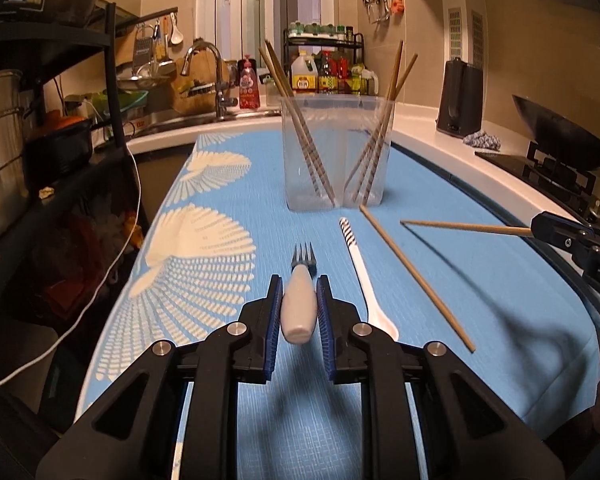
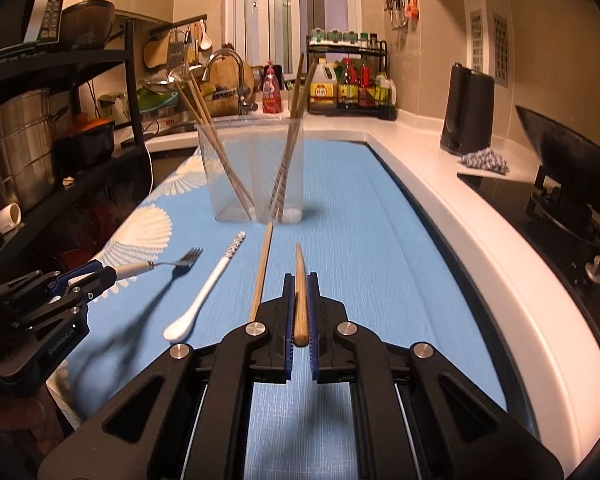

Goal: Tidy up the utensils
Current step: 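Lift the fork and chopstick and carry both over the clear container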

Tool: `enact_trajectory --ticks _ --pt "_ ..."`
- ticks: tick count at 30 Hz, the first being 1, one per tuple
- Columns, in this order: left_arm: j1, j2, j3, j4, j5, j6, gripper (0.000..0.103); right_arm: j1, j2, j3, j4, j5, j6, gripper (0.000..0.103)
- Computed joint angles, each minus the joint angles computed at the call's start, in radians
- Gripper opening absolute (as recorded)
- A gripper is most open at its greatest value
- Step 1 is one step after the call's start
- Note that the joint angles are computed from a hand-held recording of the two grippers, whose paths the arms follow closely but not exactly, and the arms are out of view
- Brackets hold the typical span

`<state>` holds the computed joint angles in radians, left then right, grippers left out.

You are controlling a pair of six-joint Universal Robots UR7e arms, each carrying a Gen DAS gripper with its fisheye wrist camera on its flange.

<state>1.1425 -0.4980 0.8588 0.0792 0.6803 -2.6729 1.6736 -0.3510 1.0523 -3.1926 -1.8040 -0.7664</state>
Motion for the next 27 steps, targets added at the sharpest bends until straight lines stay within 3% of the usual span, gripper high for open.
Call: enact_trajectory --ticks 13,27 --pt "-0.025 -0.029 -0.034 -0.033 0.003 0.074 0.017 0.033 0.011 -0.106 0.059 0.044 0.003 0.006" --pt "-0.038 0.122 -0.43 0.335 -0.053 -0.083 0.017 0.072 0.065 -0.272 0.2 0.043 0.022 0.006"
